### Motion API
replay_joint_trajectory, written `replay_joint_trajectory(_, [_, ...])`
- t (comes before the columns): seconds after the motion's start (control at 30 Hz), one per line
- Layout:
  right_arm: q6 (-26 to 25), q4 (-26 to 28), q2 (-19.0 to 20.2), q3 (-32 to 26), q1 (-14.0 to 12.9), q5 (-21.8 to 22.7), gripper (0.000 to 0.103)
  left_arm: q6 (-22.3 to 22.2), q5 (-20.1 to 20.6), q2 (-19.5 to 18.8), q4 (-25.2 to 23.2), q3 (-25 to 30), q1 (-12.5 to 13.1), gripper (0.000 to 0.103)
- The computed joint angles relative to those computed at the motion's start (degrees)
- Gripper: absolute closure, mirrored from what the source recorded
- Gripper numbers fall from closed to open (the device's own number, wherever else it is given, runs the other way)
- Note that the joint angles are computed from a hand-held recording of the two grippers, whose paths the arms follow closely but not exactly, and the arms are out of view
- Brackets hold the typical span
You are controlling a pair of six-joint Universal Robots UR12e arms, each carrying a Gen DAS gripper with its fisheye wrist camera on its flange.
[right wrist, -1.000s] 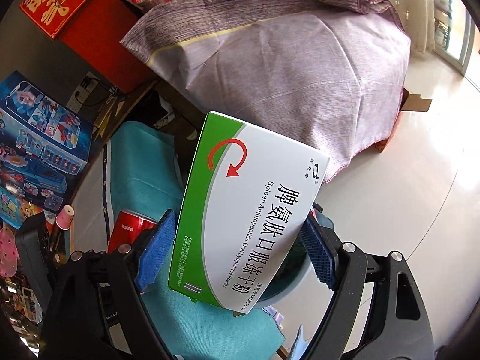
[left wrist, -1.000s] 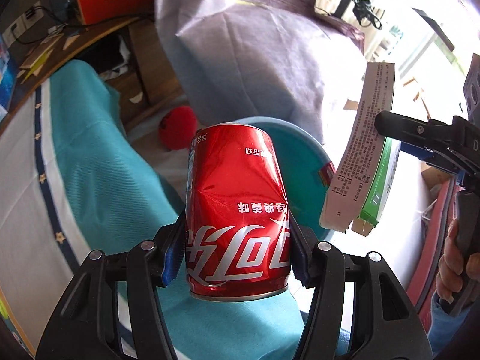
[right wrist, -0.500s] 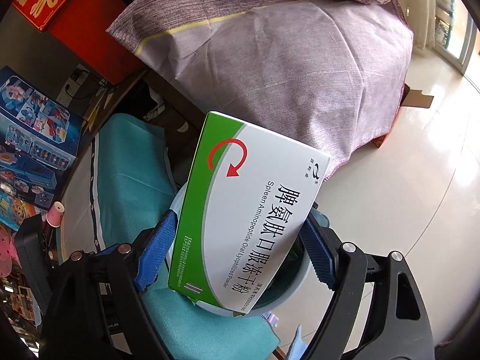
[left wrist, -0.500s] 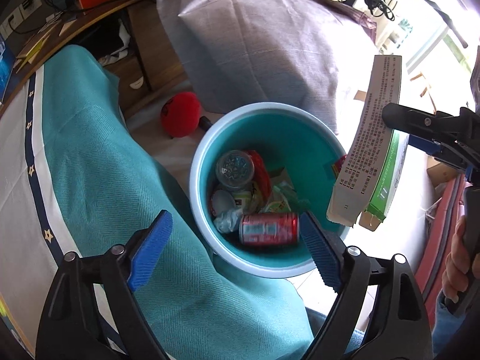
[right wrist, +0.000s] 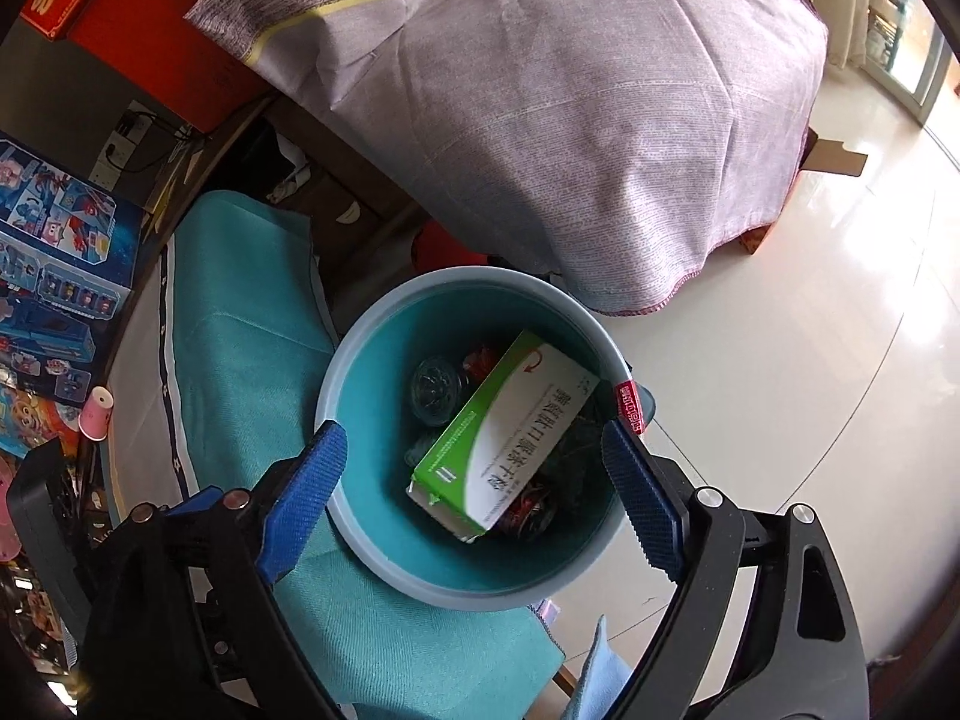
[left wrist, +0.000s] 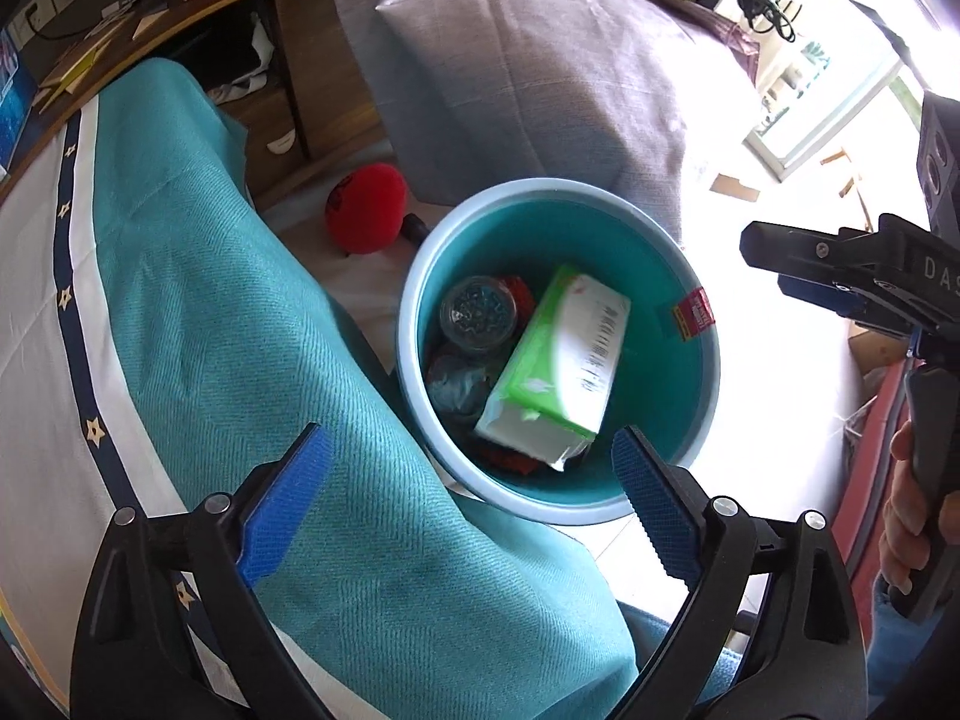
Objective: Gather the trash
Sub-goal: 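Open both tools to drop the can and box into the bin, then move both tools back over the table toward the lid and cup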
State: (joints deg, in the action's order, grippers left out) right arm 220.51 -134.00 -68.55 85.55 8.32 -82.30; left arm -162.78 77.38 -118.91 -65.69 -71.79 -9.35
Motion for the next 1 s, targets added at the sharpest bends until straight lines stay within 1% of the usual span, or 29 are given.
replay_joint_trajectory(0.27, [0.3, 3.2, 0.2, -1.3, 0.9, -0.5, 0.02, -0.9, -1.3, 1.2, 0.7, -1.5, 1.0, 0.008])
replay_joint_trajectory(0.47, [-0.2, 4.3, 0.7, -2.8, 2.1, -0.9, 0.02, -1.3, -2.4, 2.3, 1.7, -2.9, 2.1, 0.008])
replay_joint_trajectory(0.5, [-0.4, 4.4, 0.7, -3.1, 2.4, -0.9, 0.019, -1.4, -2.6, 2.6, 1.9, -3.2, 2.3, 0.008])
replay_joint_trajectory(0.53, [-0.5, 4.8, 0.9, -3.5, 2.7, -1.1, 0.015, -1.5, -2.7, 2.8, 2.2, -3.5, 2.5, 0.008])
replay_joint_trajectory(0.67, [-1.5, 5.9, 1.6, -5.3, 3.9, -1.6, 0.014, -2.3, -3.7, 4.1, 3.6, -5.1, 3.7, 0.007])
replay_joint_trajectory(0.83, [-3.6, 8.9, 3.5, -9.0, 5.6, -1.5, 0.014, -3.8, -4.4, 5.5, 5.0, -7.0, 5.7, 0.007])
replay_joint_trajectory(0.87, [-4.3, 9.5, 4.1, -9.9, 6.0, -1.0, 0.013, -4.1, -4.5, 5.9, 5.4, -7.4, 6.0, 0.007])
replay_joint_trajectory(0.9, [-4.8, 10.1, 4.6, -10.7, 6.3, -0.5, 0.01, -4.5, -4.6, 6.3, 5.9, -8.0, 6.5, 0.007])
replay_joint_trajectory(1.0, [-6.3, 11.3, 6.3, -13.4, 7.5, 0.4, 0.01, -5.3, -4.7, 7.3, 6.9, -9.4, 8.1, 0.007])
